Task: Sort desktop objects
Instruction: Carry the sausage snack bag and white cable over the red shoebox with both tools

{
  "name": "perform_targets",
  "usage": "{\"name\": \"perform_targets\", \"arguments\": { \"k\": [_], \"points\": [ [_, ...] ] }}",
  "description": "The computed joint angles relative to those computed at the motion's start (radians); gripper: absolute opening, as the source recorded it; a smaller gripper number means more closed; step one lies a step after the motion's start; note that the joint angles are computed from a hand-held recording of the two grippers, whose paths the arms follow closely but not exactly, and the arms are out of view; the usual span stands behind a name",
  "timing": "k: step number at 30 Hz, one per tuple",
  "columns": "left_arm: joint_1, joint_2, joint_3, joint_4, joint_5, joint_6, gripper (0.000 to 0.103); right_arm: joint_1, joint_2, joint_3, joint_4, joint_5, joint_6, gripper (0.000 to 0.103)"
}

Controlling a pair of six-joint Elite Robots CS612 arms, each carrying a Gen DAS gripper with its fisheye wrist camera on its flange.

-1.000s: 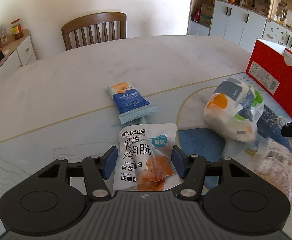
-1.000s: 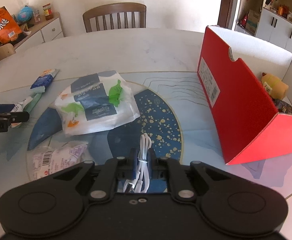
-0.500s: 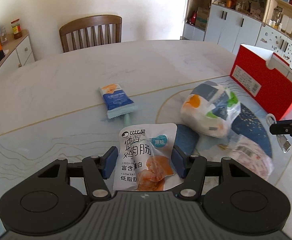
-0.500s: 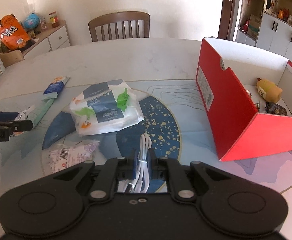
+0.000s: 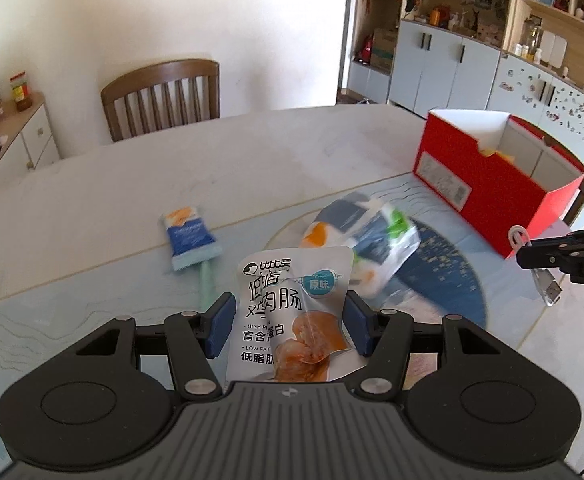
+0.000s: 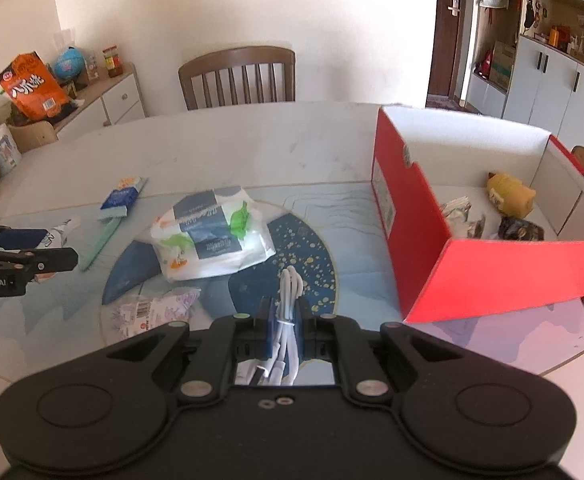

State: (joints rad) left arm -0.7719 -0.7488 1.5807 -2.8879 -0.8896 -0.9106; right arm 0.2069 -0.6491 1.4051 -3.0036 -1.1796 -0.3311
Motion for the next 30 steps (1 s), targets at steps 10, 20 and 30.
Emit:
{"name": "perform_targets", "arguments": {
  "k": [10,20,30],
  "points": [
    [-0.011,0.007,-0.059,-0.029,0.003,0.077,0.057,-0.029,-0.034,0.001,0.002,0.053,-0.012,0.010],
    [-0.016,0.041,-0.155,-0.021,0.010,0.129,0.057,-0.062,-0.031,-0.038,0.036,0.097,-0.010,0.010],
    [-0.013,0.116,-0.327,0.054,0.010,0.175,0.057,-0.099,0.005,-0.117,0.056,0.147,-0.021,0.010]
  ]
}}
